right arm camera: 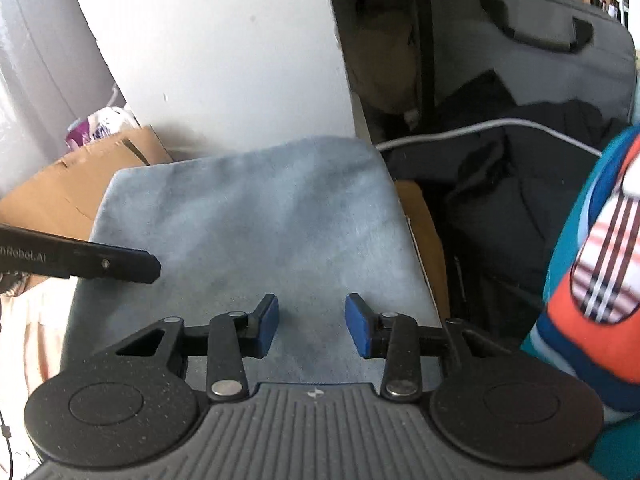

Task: Fold clothes
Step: 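Lower the folded pants onto the pile and open both tools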

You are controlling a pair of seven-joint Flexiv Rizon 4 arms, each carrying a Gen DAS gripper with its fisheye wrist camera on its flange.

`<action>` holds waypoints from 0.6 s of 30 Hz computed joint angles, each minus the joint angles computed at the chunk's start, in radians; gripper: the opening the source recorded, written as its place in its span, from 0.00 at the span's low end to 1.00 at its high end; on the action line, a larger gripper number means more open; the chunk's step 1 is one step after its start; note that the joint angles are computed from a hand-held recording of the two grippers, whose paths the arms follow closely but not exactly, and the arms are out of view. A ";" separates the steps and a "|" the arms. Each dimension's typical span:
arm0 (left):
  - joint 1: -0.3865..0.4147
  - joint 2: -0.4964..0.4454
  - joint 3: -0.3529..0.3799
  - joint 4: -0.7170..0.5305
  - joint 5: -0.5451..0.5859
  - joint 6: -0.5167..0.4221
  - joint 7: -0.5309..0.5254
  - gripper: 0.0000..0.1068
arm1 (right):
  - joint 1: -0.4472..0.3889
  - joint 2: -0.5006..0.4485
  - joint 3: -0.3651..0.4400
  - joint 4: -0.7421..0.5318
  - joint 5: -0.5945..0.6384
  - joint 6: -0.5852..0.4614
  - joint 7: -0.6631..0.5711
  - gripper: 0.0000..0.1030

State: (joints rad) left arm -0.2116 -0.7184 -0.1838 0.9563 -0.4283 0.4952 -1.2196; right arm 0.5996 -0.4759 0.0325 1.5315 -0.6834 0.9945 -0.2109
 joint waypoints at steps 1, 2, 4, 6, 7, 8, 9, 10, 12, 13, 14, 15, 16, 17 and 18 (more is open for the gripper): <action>0.001 -0.005 0.001 -0.001 0.001 -0.001 0.002 0.02 | -0.002 -0.001 0.004 -0.002 0.008 -0.003 -0.004 0.43; 0.006 -0.010 -0.004 -0.002 -0.006 -0.001 0.006 0.02 | -0.004 -0.004 0.008 -0.005 0.016 -0.008 -0.009 0.43; 0.013 -0.012 -0.009 0.013 -0.017 0.009 0.018 0.03 | -0.006 -0.008 0.014 -0.011 0.033 -0.017 -0.019 0.42; 0.010 0.003 -0.008 0.045 -0.006 0.045 0.060 0.03 | -0.005 -0.014 0.017 -0.022 0.045 -0.025 -0.030 0.42; 0.007 0.009 -0.005 0.051 -0.002 0.052 0.060 0.03 | -0.004 -0.018 0.017 -0.028 0.050 -0.029 -0.036 0.42; 0.004 0.013 -0.001 0.051 0.003 0.053 0.058 0.03 | -0.002 -0.020 0.018 -0.038 0.056 -0.040 -0.041 0.43; 0.000 0.015 0.005 0.037 0.015 0.040 0.054 0.03 | 0.001 -0.019 0.016 -0.044 0.058 -0.048 -0.039 0.43; -0.004 0.021 0.010 0.030 0.028 0.037 0.060 0.02 | 0.006 -0.017 0.010 -0.043 0.049 -0.046 -0.032 0.43; -0.007 0.037 0.014 0.038 0.044 0.060 0.086 0.04 | 0.014 -0.006 -0.006 -0.027 0.015 -0.023 -0.012 0.43; -0.008 0.046 0.016 0.042 0.051 0.072 0.099 0.06 | 0.015 -0.006 -0.012 -0.029 0.002 -0.018 -0.007 0.43; -0.010 0.053 0.017 0.047 0.058 0.086 0.111 0.10 | 0.016 -0.005 -0.015 -0.032 -0.008 -0.018 -0.001 0.43; -0.010 0.057 0.016 0.055 0.060 0.104 0.123 0.11 | 0.016 -0.004 -0.016 -0.034 -0.012 -0.019 0.004 0.43; -0.010 0.062 0.016 0.062 0.062 0.122 0.135 0.11 | 0.014 -0.004 -0.015 -0.037 -0.014 -0.016 0.005 0.43; -0.010 0.064 0.017 0.068 0.065 0.139 0.143 0.11 | 0.010 -0.008 -0.011 -0.044 -0.011 -0.010 0.000 0.43; -0.012 0.062 0.020 0.068 0.068 0.150 0.141 0.11 | 0.007 -0.014 -0.006 -0.053 -0.005 -0.004 -0.009 0.43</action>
